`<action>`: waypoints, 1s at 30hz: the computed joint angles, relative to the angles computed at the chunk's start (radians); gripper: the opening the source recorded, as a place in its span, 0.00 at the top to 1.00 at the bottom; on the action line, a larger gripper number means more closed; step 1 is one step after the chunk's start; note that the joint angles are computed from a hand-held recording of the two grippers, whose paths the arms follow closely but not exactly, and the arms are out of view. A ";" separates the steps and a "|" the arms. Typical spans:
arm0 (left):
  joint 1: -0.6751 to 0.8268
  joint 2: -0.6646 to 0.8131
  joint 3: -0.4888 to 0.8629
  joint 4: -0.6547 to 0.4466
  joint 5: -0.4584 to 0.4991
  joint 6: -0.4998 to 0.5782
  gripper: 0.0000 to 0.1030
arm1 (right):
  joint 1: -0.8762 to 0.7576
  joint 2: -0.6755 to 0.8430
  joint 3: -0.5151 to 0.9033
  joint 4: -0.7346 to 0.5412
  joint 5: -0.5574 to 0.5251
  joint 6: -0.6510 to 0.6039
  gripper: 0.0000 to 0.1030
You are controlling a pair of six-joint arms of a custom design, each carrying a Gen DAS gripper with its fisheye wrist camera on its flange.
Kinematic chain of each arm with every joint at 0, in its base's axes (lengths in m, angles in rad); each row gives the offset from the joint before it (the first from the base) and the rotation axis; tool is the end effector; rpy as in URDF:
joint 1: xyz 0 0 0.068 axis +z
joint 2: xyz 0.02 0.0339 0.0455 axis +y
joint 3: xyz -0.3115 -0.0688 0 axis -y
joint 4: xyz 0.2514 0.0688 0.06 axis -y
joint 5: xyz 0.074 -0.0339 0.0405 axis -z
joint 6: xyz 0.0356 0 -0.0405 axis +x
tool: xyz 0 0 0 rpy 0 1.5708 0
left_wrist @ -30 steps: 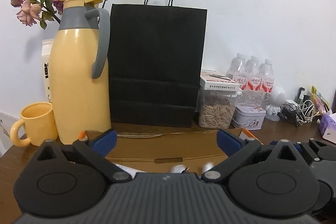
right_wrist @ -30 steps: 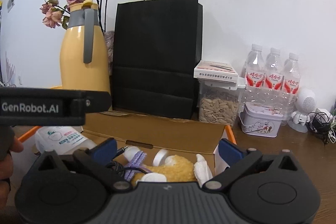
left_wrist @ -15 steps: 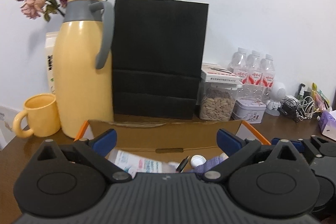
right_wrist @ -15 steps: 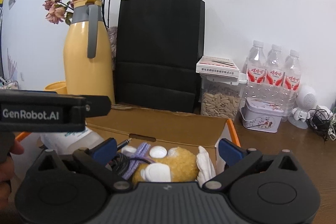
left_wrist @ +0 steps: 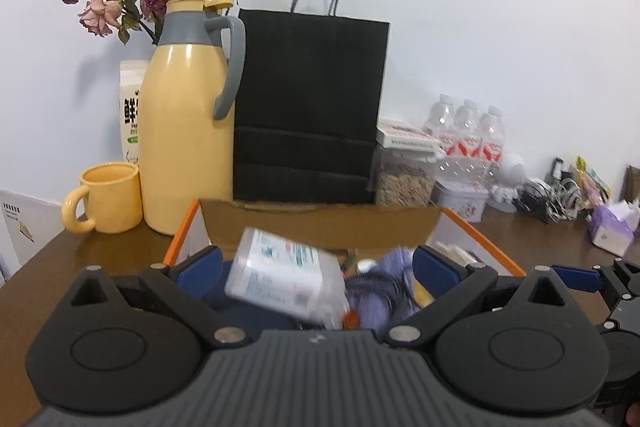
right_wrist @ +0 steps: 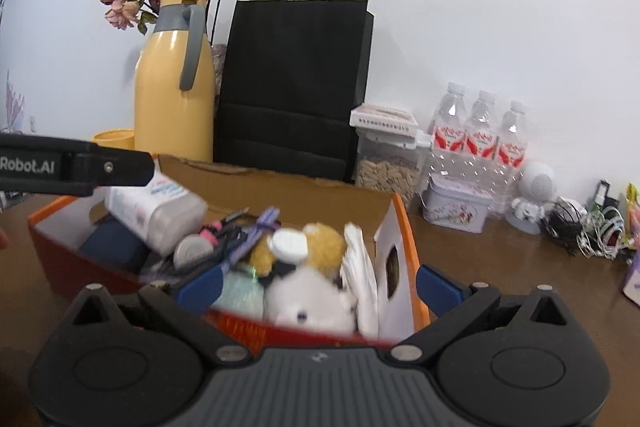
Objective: Organize objects
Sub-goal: 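Withdraw both tools from the box back over the table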
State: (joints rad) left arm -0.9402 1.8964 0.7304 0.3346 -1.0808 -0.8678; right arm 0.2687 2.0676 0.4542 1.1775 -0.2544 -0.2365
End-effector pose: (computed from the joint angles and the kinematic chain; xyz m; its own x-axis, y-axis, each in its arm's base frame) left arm 0.2229 -0.2520 0.1341 -0.3042 -0.1922 -0.9330 -0.3133 0.9451 -0.0926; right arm 0.3023 0.0925 0.0878 -0.2840 -0.3134 -0.9062 -0.5590 0.8220 -0.1091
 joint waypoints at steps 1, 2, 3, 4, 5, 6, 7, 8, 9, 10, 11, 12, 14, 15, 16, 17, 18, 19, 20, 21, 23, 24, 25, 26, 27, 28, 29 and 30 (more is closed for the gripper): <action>-0.018 0.005 0.001 -0.031 -0.012 -0.037 0.00 | -0.003 0.003 -0.018 0.011 -0.001 -0.002 0.00; -0.033 0.009 0.004 -0.062 -0.018 -0.072 0.00 | -0.006 0.008 -0.034 0.019 -0.003 -0.007 0.00; -0.046 0.012 0.006 -0.090 -0.013 -0.095 0.00 | -0.009 0.014 -0.048 0.024 -0.004 -0.011 0.00; -0.056 0.012 0.007 -0.110 -0.009 -0.113 0.00 | -0.012 0.019 -0.060 0.028 -0.002 -0.017 0.00; -0.067 0.014 0.011 -0.143 -0.008 -0.145 0.00 | -0.015 0.023 -0.071 0.026 0.000 -0.025 0.00; -0.076 0.017 0.014 -0.173 -0.007 -0.178 0.00 | -0.019 0.028 -0.079 0.024 0.001 -0.033 0.00; -0.087 0.020 0.012 -0.194 -0.002 -0.207 0.00 | -0.021 0.031 -0.088 0.022 0.005 -0.037 0.00; -0.095 0.021 0.007 -0.205 0.007 -0.229 0.00 | -0.023 0.033 -0.095 0.018 0.009 -0.040 0.00; -0.103 0.022 0.003 -0.220 0.017 -0.251 0.00 | -0.026 0.035 -0.101 0.013 0.012 -0.041 0.00; -0.110 0.025 0.002 -0.241 0.028 -0.275 0.00 | -0.031 0.037 -0.104 0.004 0.014 -0.041 0.00; -0.118 0.028 -0.003 -0.249 0.037 -0.292 0.00 | -0.034 0.041 -0.106 -0.005 0.019 -0.036 0.01; -0.125 0.032 -0.007 -0.256 0.044 -0.308 0.00 | -0.037 0.043 -0.105 -0.019 0.024 -0.029 0.03; -0.139 0.036 -0.015 -0.273 0.060 -0.341 0.00 | -0.041 0.050 -0.096 -0.038 0.028 -0.017 0.07; -0.144 0.036 -0.024 -0.268 0.064 -0.347 0.00 | -0.039 0.055 -0.091 -0.043 0.032 -0.012 0.09; -0.148 0.038 -0.028 -0.271 0.065 -0.358 0.00 | -0.035 0.059 -0.084 -0.052 0.036 -0.005 0.10; -0.149 0.038 -0.031 -0.276 0.067 -0.368 0.00 | -0.032 0.062 -0.075 -0.064 0.038 0.002 0.13; -0.148 0.037 -0.034 -0.276 0.069 -0.374 0.00 | -0.030 0.064 -0.065 -0.077 0.039 0.012 0.17; -0.145 0.033 -0.041 -0.269 0.075 -0.377 0.00 | -0.027 0.065 -0.053 -0.094 0.040 0.026 0.18; -0.141 0.027 -0.048 -0.262 0.082 -0.382 0.00 | -0.024 0.064 -0.040 -0.116 0.039 0.041 0.23; -0.137 0.023 -0.052 -0.261 0.089 -0.388 0.00 | -0.023 0.065 -0.031 -0.128 0.033 0.054 0.27; -0.133 0.015 -0.060 -0.258 0.105 -0.394 0.00 | -0.017 0.066 -0.015 -0.151 0.031 0.072 0.35; -0.132 0.012 -0.063 -0.251 0.110 -0.391 0.00 | -0.010 0.066 -0.008 -0.165 0.041 0.079 0.39; -0.134 0.009 -0.068 -0.243 0.111 -0.387 0.00 | -0.007 0.068 -0.005 -0.163 0.038 0.091 0.41; -0.137 0.007 -0.070 -0.240 0.110 -0.385 0.00 | -0.002 0.069 -0.004 -0.162 0.042 0.096 0.44; -0.140 0.006 -0.071 -0.237 0.108 -0.383 0.00 | 0.003 0.070 -0.004 -0.158 0.048 0.099 0.48; -0.142 0.004 -0.073 -0.234 0.107 -0.381 0.00 | 0.005 0.071 -0.006 -0.154 0.049 0.101 0.50; -0.144 0.003 -0.074 -0.232 0.107 -0.380 0.00 | 0.007 0.071 -0.008 -0.149 0.047 0.103 0.57; -0.145 0.003 -0.074 -0.230 0.109 -0.377 0.00 | 0.009 0.069 -0.010 -0.147 0.048 0.104 0.64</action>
State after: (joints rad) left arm -1.0856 1.8991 0.6563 0.1043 -0.9723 -1.2453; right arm 0.2776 2.1369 0.4439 1.0308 -0.2063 -0.1329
